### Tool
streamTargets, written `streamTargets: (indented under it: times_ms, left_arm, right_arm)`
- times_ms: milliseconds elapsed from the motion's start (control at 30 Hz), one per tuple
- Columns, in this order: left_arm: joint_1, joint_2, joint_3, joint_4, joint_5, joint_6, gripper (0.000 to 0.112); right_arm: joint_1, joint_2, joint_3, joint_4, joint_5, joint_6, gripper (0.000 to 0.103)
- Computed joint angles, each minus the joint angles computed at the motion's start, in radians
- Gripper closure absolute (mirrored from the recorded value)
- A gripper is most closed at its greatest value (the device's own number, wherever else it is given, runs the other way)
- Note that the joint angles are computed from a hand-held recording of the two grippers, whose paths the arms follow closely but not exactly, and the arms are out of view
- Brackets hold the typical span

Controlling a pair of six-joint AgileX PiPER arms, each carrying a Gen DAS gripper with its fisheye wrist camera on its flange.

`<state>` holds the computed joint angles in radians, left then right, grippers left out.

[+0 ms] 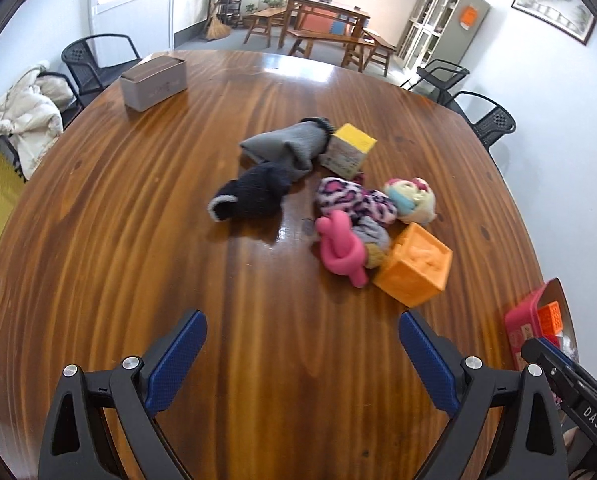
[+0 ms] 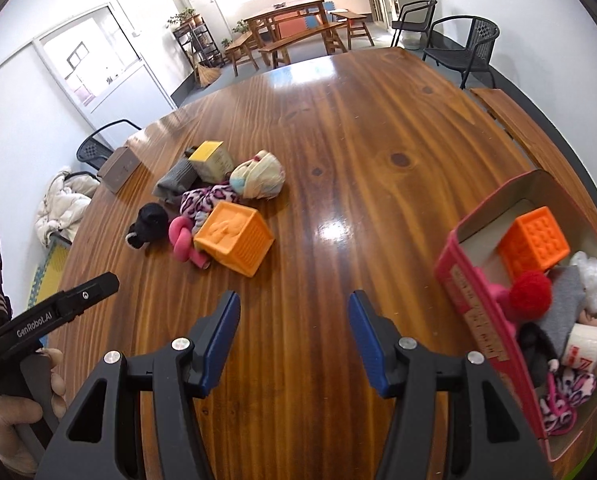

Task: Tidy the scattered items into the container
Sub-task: 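Move both open tools back to the pile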

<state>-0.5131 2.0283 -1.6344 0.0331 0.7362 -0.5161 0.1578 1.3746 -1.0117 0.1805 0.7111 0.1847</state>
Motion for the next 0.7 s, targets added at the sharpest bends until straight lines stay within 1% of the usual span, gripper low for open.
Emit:
streamTargets:
  times_ms: [100,233,400,500,700]
  left_arm:
    - [0.038,0.025,-0.025,-0.027,0.004,0.049,0.014]
    - [0.078,0.083,-0.098,-0.065,0.017,0.118,0.014]
    - [0.103,0.177,-0.225,-0.057,0.038,0.184,0.014]
    - [0.123,0.251,-0.330,-0.065,0.076,0.220,0.014]
    - [0.153,0.409,-0.581,-0.087,0.190,0.275,0.014]
  right_arm:
    - [0.046,0.025,-0.007,-0.036,-0.008,0.065,0.043]
    - [0.083,0.050,-0.015,-0.082,-0.011,0.142,0.043]
    - [0.101,0.079,-0.030,-0.130,-0.008,0.221,0.043]
    - [0.105,0.099,-0.040,-0.147,-0.007,0.257,0.043]
    - [0.126,0.141,-0.061,-0.174,-0.005,0.313,0.042]
